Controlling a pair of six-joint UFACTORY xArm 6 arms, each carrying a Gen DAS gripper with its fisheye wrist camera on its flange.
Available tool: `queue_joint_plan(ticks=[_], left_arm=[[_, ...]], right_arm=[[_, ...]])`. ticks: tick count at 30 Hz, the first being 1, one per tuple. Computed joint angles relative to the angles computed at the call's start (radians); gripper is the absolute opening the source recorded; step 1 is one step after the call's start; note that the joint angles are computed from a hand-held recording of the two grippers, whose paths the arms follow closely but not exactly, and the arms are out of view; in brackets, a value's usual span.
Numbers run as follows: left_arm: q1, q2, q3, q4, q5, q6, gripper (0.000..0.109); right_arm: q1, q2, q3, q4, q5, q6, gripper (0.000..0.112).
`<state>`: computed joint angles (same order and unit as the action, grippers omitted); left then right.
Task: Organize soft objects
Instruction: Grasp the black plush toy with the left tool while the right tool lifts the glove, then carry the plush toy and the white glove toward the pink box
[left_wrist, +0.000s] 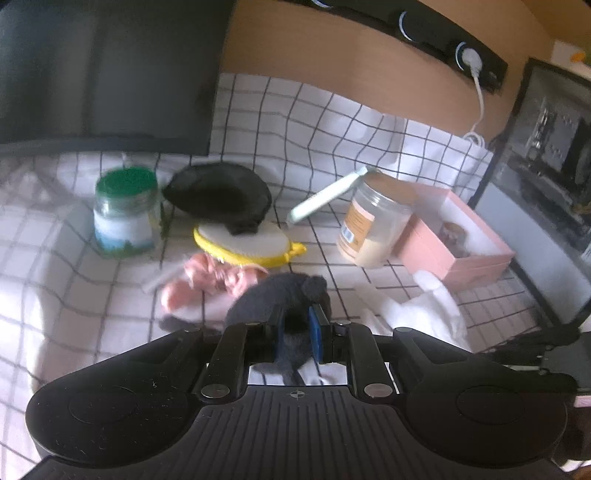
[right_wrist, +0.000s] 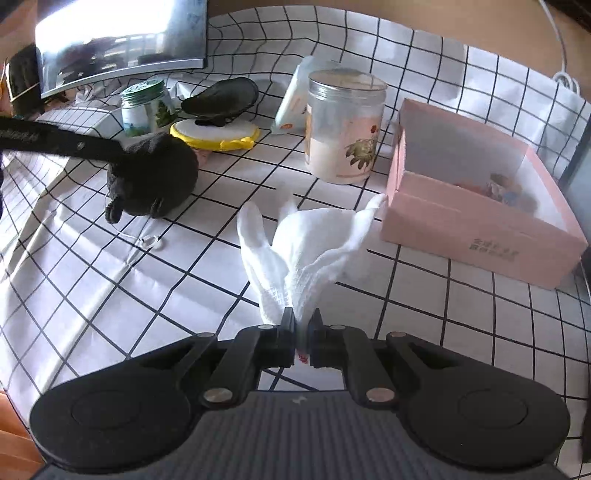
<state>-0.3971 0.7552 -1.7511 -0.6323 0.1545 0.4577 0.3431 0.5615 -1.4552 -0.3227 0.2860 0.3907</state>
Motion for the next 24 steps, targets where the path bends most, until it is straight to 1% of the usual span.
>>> queue_joint_plan(ticks=[1, 2, 4, 5, 6, 7, 8, 9, 10, 11, 12, 14, 16, 17, 18, 19, 20, 21, 22, 23, 24], left_arm=[[-0.002, 0.006, -0.002, 0.063, -0.029, -0.026, 0.017], [-0.001, 0.014, -0.012, 0.125, -0.036, -0.049, 0.017], [0.006, 0.031, -0.043, 0.273, -0.015, -0.086, 0.017], [0.012, 0.042, -0.064, 0.371, 0.012, -0.117, 0.017], [0.015, 0.051, -0.086, 0.454, 0.053, -0.142, 0.017], [0.016, 0.063, -0.116, 0.514, 0.106, -0.152, 0.018], [0.013, 0.068, -0.126, 0.57, 0.136, -0.16, 0.022], [0.01, 0.068, -0.116, 0.602, 0.125, -0.147, 0.024], [0.005, 0.066, -0.105, 0.634, 0.114, -0.135, 0.034], [0.001, 0.063, -0.097, 0.636, 0.114, -0.109, 0.045], [-0.003, 0.065, -0.097, 0.636, 0.115, -0.085, 0.05], [-0.008, 0.072, -0.095, 0.645, 0.105, -0.076, 0.063], [-0.008, 0.077, -0.096, 0.653, 0.096, -0.07, 0.066], [-0.005, 0.077, -0.094, 0.669, 0.088, -0.087, 0.066], [0.001, 0.08, -0.1, 0.693, 0.088, -0.115, 0.066], [0.008, 0.087, -0.113, 0.759, 0.094, -0.184, 0.066], [0.017, 0.101, -0.139, 0.819, 0.11, -0.242, 0.066], [0.024, 0.119, -0.174, 0.837, 0.138, -0.263, 0.068], [0.027, 0.142, -0.218, 0.812, 0.181, -0.258, 0.069], [0.029, 0.162, -0.259, 0.746, 0.22, -0.217, 0.071], [0.03, 0.178, -0.285, 0.713, 0.237, -0.201, 0.073]], right_arm=[[-0.001, 0.004, -0.002, -0.003, -0.004, -0.002, 0.008], [-0.001, 0.007, -0.005, 0.007, -0.006, -0.016, 0.009], [-0.005, 0.015, -0.015, -0.003, -0.01, -0.007, 0.018], [-0.01, 0.018, -0.017, -0.028, -0.013, 0.02, 0.032], [-0.014, 0.02, -0.018, -0.042, -0.017, 0.039, 0.049], [-0.018, 0.024, -0.019, -0.042, -0.023, 0.05, 0.057], [-0.021, 0.027, -0.017, -0.034, -0.031, 0.055, 0.066], [-0.024, 0.029, -0.013, -0.018, -0.039, 0.052, 0.068], [-0.026, 0.029, -0.006, -0.003, -0.049, 0.045, 0.069], [-0.031, 0.03, -0.001, -0.017, -0.061, 0.07, 0.074], [-0.036, 0.032, 0.001, -0.05, -0.065, 0.109, 0.081], [-0.045, 0.036, 0.002, -0.092, -0.073, 0.16, 0.088], [-0.053, 0.039, 0.009, -0.105, -0.085, 0.196, 0.093], [-0.056, 0.039, 0.012, -0.13, -0.089, 0.224, 0.096], [-0.059, 0.039, 0.013, -0.164, -0.092, 0.255, 0.098], [-0.061, 0.04, 0.015, -0.2, -0.094, 0.295, 0.099], [-0.063, 0.04, 0.016, -0.234, -0.097, 0.334, 0.1], [-0.065, 0.04, 0.016, -0.266, -0.1, 0.367, 0.102], [-0.067, 0.039, 0.019, -0.292, -0.102, 0.394, 0.103], [-0.068, 0.039, 0.02, -0.323, -0.105, 0.426, 0.103], [-0.069, 0.04, 0.019, -0.339, -0.107, 0.441, 0.103]])
